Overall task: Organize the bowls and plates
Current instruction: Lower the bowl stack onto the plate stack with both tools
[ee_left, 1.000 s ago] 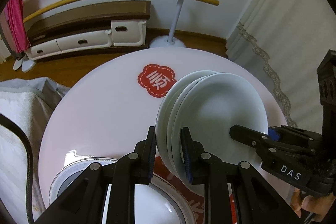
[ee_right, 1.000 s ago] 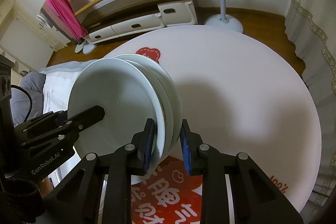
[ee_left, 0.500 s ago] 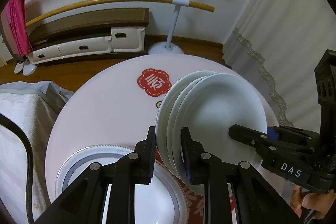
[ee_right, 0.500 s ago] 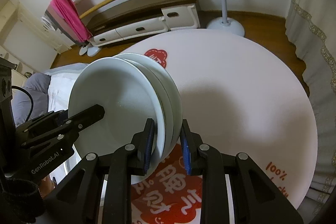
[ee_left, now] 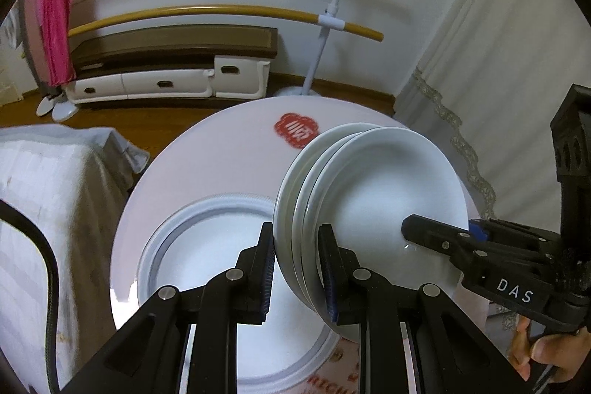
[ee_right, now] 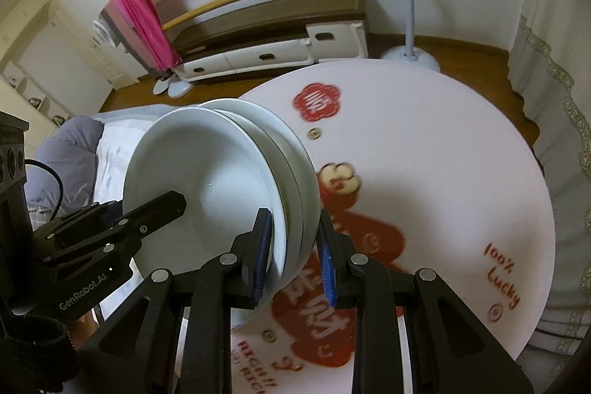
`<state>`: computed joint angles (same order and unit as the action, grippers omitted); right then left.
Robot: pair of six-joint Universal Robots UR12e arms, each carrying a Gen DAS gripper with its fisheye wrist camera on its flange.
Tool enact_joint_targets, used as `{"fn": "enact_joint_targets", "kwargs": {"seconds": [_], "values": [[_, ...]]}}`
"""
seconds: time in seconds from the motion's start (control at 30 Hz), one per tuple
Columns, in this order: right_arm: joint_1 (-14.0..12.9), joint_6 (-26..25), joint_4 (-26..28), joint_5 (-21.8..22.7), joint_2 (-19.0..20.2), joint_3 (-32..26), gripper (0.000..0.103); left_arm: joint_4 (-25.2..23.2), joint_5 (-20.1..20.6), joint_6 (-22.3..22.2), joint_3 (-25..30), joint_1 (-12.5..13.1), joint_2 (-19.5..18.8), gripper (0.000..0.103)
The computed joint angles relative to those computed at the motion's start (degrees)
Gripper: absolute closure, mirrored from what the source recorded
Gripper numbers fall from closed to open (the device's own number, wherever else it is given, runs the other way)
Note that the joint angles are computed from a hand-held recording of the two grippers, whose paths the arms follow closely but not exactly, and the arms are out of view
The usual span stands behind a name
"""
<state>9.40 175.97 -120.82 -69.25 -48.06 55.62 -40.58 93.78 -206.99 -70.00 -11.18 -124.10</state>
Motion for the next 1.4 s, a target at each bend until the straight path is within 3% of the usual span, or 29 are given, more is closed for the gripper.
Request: {"fn": "enact_joint_targets", "kwargs": {"seconds": [0.23, 0.5, 1.4], "values": [[1.4, -0.7, -0.3, 0.3, -1.9, 4.0, 0.079, 2.3, 0.4, -2.1, -7.4, 0.3, 3.8, 0.085], [3.1, -1.0, 1.4, -0.2, -2.1, 5.1, 0.079, 3.0, -0.2, -3.7, -11.8, 1.1, 6.3, 0.085], [4.6, -1.5, 9.1, -2.7, 1.5, -1.8, 0.078, 0.5, -5.8, -5.0, -11.6, 3.8, 6.0, 0.083]]}}
